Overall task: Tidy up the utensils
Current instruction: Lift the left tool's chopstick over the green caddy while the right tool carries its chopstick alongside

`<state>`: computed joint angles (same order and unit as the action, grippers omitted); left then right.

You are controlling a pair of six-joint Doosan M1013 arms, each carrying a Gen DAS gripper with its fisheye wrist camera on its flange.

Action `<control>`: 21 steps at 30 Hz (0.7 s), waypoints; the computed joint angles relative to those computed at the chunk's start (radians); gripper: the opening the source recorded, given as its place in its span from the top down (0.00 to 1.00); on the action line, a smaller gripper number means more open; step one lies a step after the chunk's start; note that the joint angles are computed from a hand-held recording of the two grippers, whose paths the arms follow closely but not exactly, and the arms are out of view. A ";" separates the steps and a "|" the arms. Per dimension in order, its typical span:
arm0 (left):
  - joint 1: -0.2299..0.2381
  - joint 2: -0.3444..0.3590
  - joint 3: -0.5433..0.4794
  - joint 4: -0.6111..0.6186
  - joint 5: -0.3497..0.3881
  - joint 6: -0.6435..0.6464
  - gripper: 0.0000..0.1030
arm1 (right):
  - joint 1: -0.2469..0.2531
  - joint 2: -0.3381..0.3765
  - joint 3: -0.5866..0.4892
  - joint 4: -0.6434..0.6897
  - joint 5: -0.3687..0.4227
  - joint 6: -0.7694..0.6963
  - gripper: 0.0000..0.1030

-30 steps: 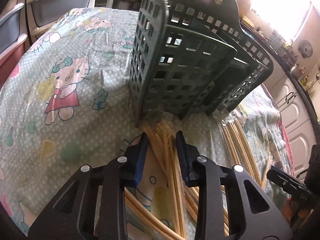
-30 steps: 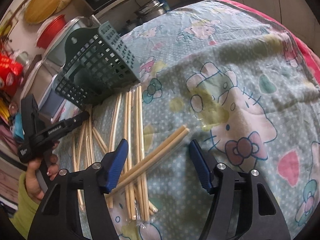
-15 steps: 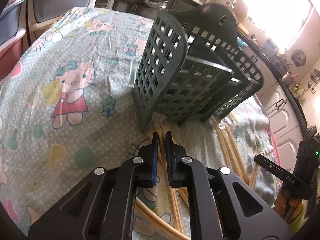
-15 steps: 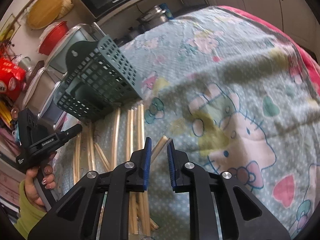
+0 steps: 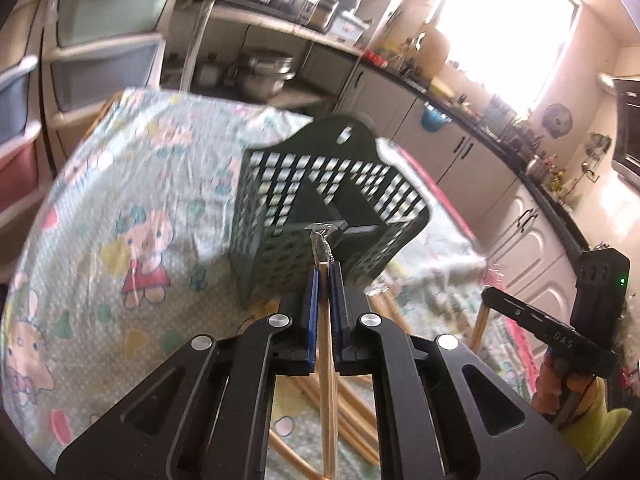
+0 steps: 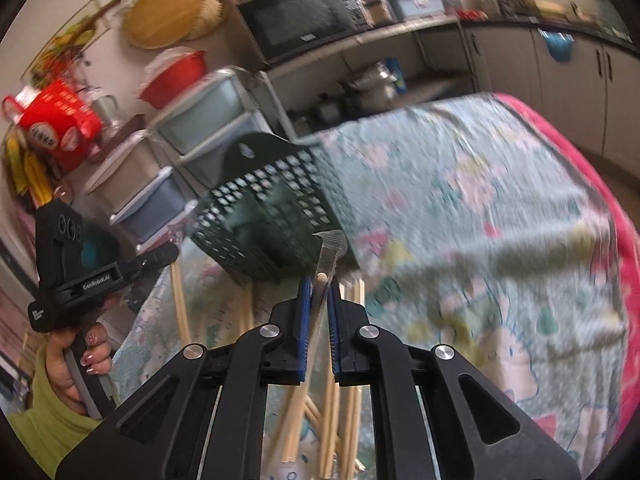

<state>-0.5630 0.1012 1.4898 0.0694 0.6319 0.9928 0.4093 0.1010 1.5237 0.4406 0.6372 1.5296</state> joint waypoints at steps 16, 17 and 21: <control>-0.033 -0.022 -0.059 0.149 -0.082 -0.052 0.97 | 0.035 -0.011 -0.080 0.002 -0.097 -0.150 0.95; -0.034 -0.021 -0.065 0.166 -0.085 -0.063 0.97 | 0.037 -0.009 -0.086 -0.001 -0.104 -0.153 0.95; -0.034 -0.018 -0.089 0.218 -0.093 -0.098 0.97 | 0.047 -0.001 -0.111 -0.027 -0.144 -0.157 0.95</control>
